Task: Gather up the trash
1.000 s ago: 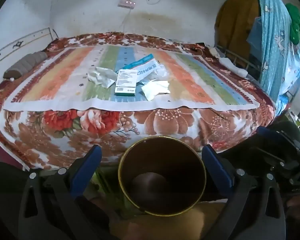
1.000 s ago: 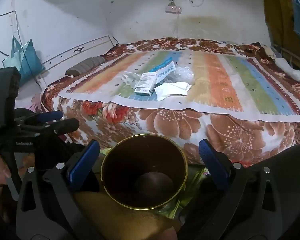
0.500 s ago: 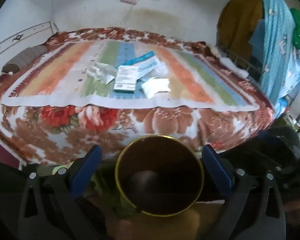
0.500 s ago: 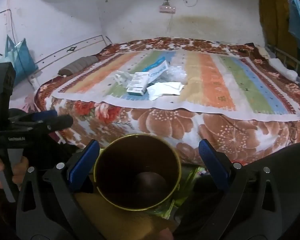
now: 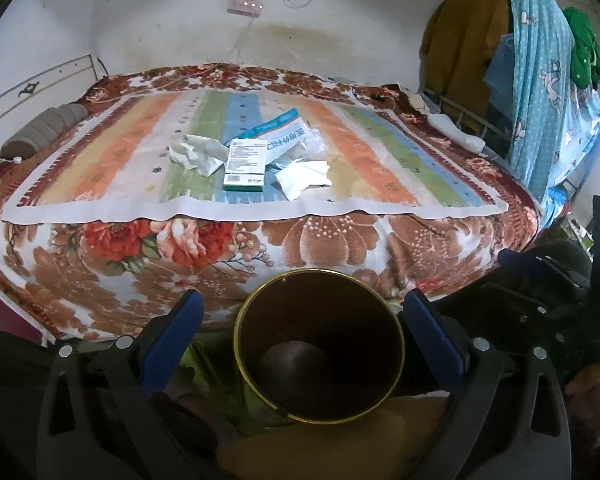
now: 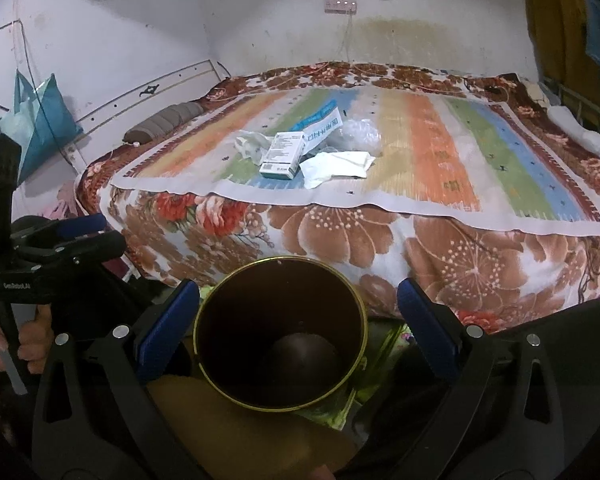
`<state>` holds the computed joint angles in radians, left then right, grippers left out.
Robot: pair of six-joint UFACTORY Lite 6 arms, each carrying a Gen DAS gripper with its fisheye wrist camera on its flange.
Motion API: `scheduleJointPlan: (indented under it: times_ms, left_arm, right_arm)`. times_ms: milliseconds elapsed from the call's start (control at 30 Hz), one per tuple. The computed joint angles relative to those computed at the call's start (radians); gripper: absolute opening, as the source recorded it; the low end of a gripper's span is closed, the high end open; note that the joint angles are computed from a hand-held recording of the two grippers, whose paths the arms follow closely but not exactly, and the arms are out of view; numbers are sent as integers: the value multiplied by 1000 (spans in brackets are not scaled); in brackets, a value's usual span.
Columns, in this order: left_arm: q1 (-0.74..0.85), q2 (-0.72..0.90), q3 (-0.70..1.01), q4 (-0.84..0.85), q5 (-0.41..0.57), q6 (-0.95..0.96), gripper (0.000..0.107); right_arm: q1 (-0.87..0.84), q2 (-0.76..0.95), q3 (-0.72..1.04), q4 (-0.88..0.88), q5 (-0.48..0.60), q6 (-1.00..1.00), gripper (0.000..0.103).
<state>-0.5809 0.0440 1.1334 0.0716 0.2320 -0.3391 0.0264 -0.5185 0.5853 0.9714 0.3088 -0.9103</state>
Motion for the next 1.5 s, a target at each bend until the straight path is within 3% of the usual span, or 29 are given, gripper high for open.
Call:
scheduleJointPlan:
  times_ms: [433, 633, 833, 1133, 1267, 1500]
  left_arm:
    - [-26, 19, -12, -89, -33, 71, 97]
    - [-27, 22, 5, 133, -9, -182, 97]
    - [-6, 33, 17, -42, -3, -13, 97]
    - [-20, 29, 10, -9, -21, -41, 97]
    - [-13, 20, -6, 135, -44, -221, 97]
    - [-1, 29, 1, 82, -45, -176, 97]
  right_arm:
    - [24, -8, -7, 37, -2, -41, 94]
    - [30, -3, -2, 28, -6, -36, 94]
    - [38, -3, -1, 14, -16, -16, 94]
    - [15, -12, -17, 111, 4, -112, 94]
    - [12, -21, -23, 139, 8, -137, 94]
    - [19, -19, -18, 124, 4, -119, 94]
